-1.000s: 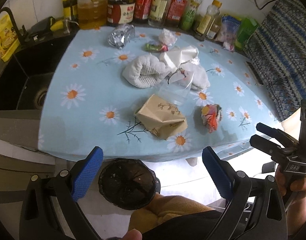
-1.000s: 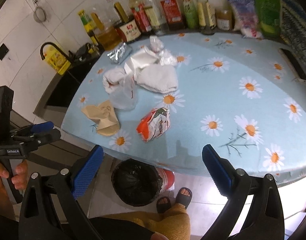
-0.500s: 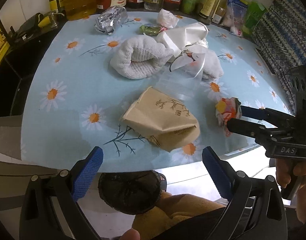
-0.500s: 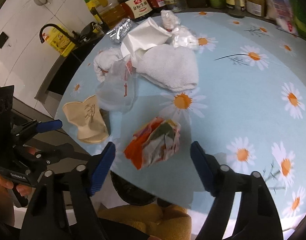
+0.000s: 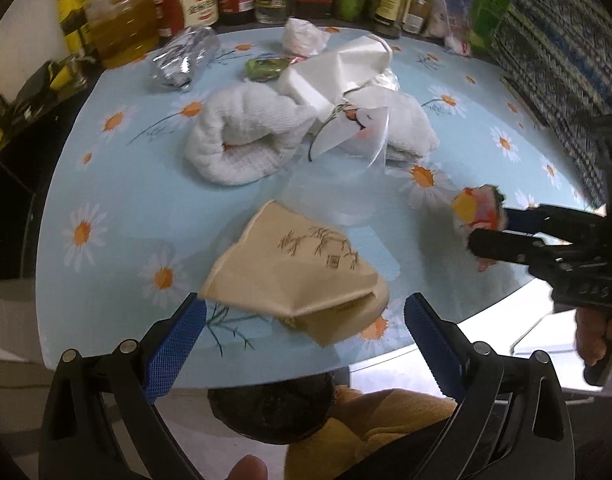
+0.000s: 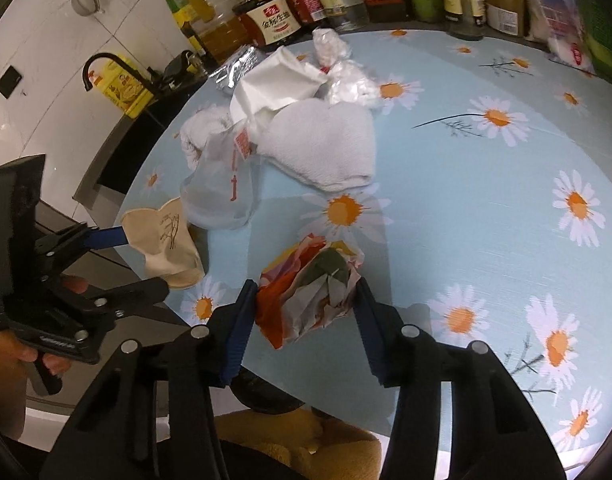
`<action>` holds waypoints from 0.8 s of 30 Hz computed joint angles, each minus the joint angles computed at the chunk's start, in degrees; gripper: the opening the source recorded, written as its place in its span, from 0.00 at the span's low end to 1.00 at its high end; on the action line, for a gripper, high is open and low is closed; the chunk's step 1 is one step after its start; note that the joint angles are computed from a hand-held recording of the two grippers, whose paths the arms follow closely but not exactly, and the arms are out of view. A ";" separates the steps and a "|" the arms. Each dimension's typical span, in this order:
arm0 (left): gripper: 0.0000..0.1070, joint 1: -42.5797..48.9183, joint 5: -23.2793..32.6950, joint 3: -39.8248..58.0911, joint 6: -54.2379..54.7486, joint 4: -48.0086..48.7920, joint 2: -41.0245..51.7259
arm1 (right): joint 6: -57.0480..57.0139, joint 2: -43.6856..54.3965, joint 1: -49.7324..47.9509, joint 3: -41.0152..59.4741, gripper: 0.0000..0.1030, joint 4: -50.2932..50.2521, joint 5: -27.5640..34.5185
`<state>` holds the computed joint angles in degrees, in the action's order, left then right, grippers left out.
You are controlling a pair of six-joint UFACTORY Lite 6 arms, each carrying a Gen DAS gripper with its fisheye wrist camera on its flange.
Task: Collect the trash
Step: 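Grasp the red snack wrapper with the right tool while the left tool grasps the tan paper bag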
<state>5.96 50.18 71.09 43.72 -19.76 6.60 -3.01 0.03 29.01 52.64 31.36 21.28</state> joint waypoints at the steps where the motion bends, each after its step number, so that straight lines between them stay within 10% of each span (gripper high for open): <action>1: 0.90 -0.40 -0.43 0.26 0.02 0.17 0.37 | 0.42 -1.13 -0.36 -0.81 0.48 -0.30 0.08; 24: 0.81 1.54 -4.37 3.23 -2.71 2.31 3.52 | -4.96 -5.35 -2.16 -5.06 0.48 5.57 0.38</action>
<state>7.51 45.81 74.32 41.01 -17.45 10.12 -7.97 -5.32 26.85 47.59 36.93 21.67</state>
